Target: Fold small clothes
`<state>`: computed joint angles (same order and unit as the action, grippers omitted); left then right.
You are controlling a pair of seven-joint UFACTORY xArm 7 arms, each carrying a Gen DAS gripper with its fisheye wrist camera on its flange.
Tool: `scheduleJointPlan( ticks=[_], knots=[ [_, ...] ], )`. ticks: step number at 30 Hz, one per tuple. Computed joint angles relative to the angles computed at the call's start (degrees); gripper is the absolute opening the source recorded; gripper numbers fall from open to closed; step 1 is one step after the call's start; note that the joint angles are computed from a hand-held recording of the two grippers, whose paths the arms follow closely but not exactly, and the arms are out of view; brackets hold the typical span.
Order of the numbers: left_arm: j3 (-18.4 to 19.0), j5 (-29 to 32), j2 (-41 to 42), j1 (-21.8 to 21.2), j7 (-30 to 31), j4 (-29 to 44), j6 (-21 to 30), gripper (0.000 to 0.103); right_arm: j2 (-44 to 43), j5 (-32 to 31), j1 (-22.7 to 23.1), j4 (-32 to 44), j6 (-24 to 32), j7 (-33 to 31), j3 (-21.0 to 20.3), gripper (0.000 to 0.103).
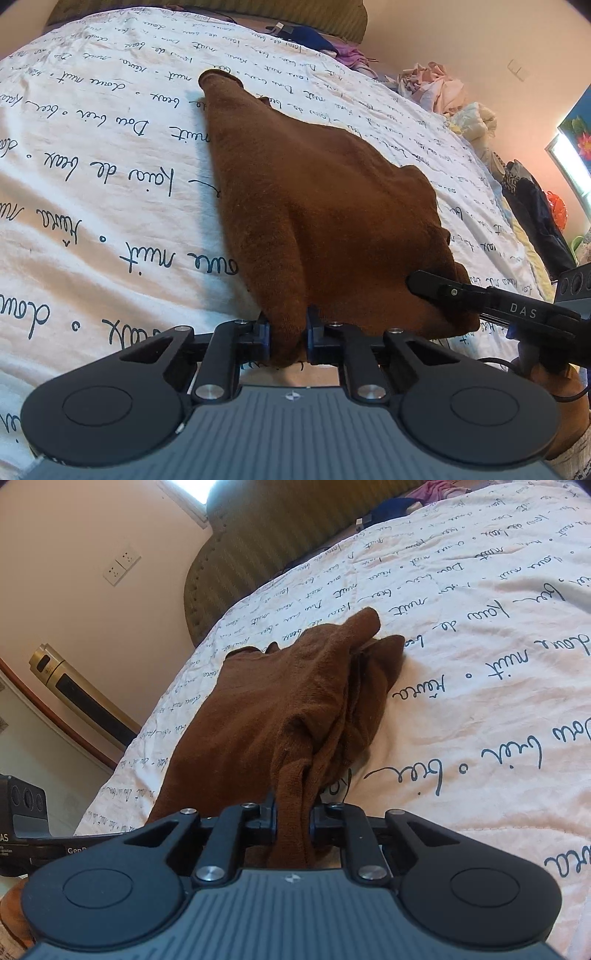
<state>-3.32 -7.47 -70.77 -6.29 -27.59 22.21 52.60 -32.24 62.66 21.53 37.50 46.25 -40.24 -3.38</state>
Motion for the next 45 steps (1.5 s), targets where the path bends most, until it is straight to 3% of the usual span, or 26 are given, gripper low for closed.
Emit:
scheduleJointPlan(
  ticks=[6, 10, 12, 15, 18, 19, 20, 22, 26, 30, 32, 36, 39, 41, 43, 45],
  knots=[
    [-0.2, 0.3, -1.3, -0.6, 0.7, 0.1, 1.3, 0.017, -2.4, -0.4, -0.5, -1.0, 0.6, 0.2, -0.5, 0.013],
    [-0.1, 0.2, -2.5, -0.6, 0.8, -0.7, 1.9, 0.017, -3.5, -3.9, -0.7, -2.1, -1.7, 1.4, 1.4, 0.014],
    [-0.2, 0.3, -2.4, 0.0, 0.2, -1.4, 1.9, 0.021, -1.5, -5.7, -0.1, -1.6, -2.4, 2.4, 1.8, 0.020],
    [-0.3, 0.1, -2.6, 0.4, -0.5, -2.1, 1.4, 0.033, -0.1, -5.4, 1.4, -1.2, -3.1, 1.5, 1.2, 0.039],
    [0.4, -0.2, -3.7, -0.1, -0.3, -2.1, 1.8, 0.056, -1.9, -8.7, 0.8, -1.0, -3.4, 3.6, 2.6, 0.068],
    [0.5, -0.3, -4.4, -0.3, -0.2, -2.3, 2.0, 0.072, -3.2, -9.9, 0.8, -1.4, -4.1, 4.2, 3.1, 0.076],
    [-0.3, 0.2, -5.2, 0.0, -0.3, -2.1, 2.6, 0.084, -4.7, -10.8, 1.0, -1.9, -4.6, 4.4, 3.0, 0.077],
    [-3.1, 2.4, -6.6, 1.1, -1.2, -1.5, 4.7, 0.091, -7.8, -14.2, 0.5, -2.9, -4.2, 6.3, 2.8, 0.080],
    [-2.8, 3.5, -9.1, 1.1, -1.6, -1.4, 8.1, 0.090, -13.9, -20.7, -1.5, -5.4, -0.6, 10.3, -0.4, 0.080],
    [-2.7, 5.4, -12.9, 1.8, -1.0, -1.0, 13.4, 0.090, -21.9, -30.5, -8.2, -7.4, 5.0, 13.6, -3.7, 0.080],
    [-2.0, 6.8, -16.1, 2.1, 0.3, 0.0, 18.0, 0.090, -25.9, -36.6, -12.6, -7.0, 7.9, 14.1, -5.1, 0.080],
    [0.6, 12.3, -25.3, 5.0, 5.6, 5.4, 32.7, 0.093, -33.2, -48.4, -20.4, -3.2, 14.2, 12.0, -8.0, 0.080],
    [1.4, 16.4, -27.9, 7.4, 10.1, 9.1, 38.3, 0.100, -36.2, -53.3, -23.2, -1.4, 15.4, 10.1, -8.8, 0.094],
    [0.9, 15.8, -28.5, 7.9, 11.3, 9.2, 37.5, 0.103, -38.2, -52.1, -22.3, -2.7, 13.9, 10.8, -7.7, 0.095],
    [-1.2, 12.9, -28.8, 8.5, 9.8, 7.0, 34.5, 0.103, -39.6, -46.9, -18.3, -5.4, 12.7, 13.1, -7.0, 0.096],
    [-4.3, 7.9, -28.3, 8.2, 6.4, 3.5, 29.5, 0.103, -41.9, -40.2, -14.6, -11.2, 7.2, 18.5, -2.3, 0.096]
  ],
)
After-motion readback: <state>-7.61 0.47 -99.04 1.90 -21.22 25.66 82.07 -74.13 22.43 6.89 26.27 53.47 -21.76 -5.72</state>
